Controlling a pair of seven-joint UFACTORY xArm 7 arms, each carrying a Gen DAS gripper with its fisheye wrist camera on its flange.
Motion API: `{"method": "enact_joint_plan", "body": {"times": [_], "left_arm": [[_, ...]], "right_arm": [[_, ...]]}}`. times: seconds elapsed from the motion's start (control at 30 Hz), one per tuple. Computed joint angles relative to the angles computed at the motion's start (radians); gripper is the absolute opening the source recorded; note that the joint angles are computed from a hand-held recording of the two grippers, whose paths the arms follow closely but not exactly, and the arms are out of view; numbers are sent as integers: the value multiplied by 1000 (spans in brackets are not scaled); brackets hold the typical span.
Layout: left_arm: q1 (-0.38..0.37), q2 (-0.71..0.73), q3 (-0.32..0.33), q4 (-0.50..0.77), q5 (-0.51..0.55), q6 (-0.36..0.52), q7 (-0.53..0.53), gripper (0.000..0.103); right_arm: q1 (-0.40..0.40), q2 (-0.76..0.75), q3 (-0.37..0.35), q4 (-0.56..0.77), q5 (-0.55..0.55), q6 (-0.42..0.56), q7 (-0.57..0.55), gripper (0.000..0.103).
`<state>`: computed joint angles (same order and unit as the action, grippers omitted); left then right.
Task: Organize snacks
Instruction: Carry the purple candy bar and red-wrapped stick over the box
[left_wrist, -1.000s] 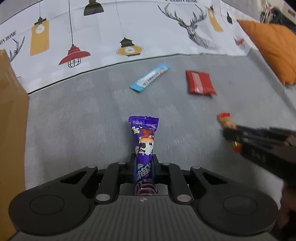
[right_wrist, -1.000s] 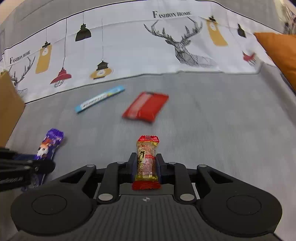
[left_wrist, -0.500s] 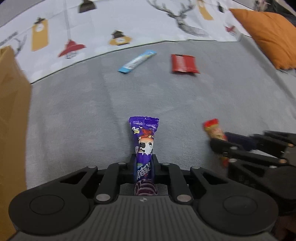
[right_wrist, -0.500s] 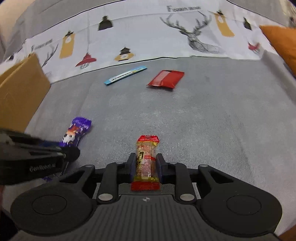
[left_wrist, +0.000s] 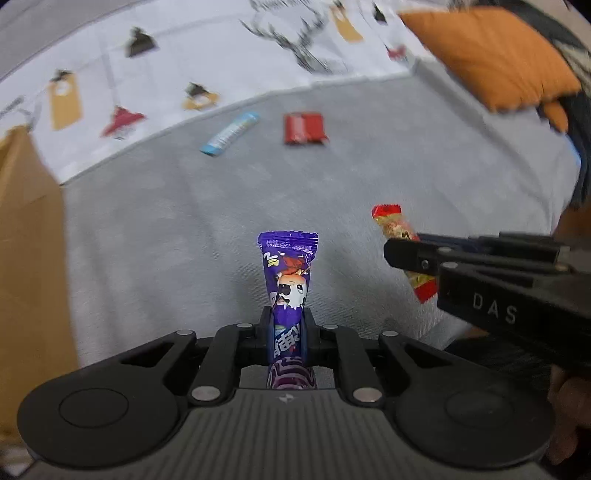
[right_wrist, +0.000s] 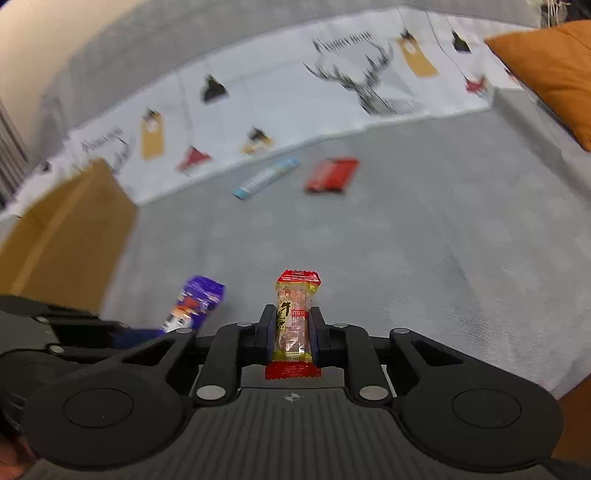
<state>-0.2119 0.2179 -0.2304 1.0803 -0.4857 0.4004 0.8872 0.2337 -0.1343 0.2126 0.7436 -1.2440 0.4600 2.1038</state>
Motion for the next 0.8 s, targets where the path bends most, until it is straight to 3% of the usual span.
{"method": "enact_joint_plan", "body": {"times": [0.13,0.27,0.5,0.8], "left_arm": [[49,-96,20,-27,-98,50,66,14],[77,-172,85,-23,-225,120,157,14],[122,-225,185,41,-341,191,228,14],[228,-266,284,142,-515,308,307,14]], "right_arm": [[28,-1,33,43,-45,37,97,19],[69,18,54,111,-81,76,133,19],[167,111,66,329,18,220,-37,19],[329,322,16,725,-49,290,-261,19]]}}
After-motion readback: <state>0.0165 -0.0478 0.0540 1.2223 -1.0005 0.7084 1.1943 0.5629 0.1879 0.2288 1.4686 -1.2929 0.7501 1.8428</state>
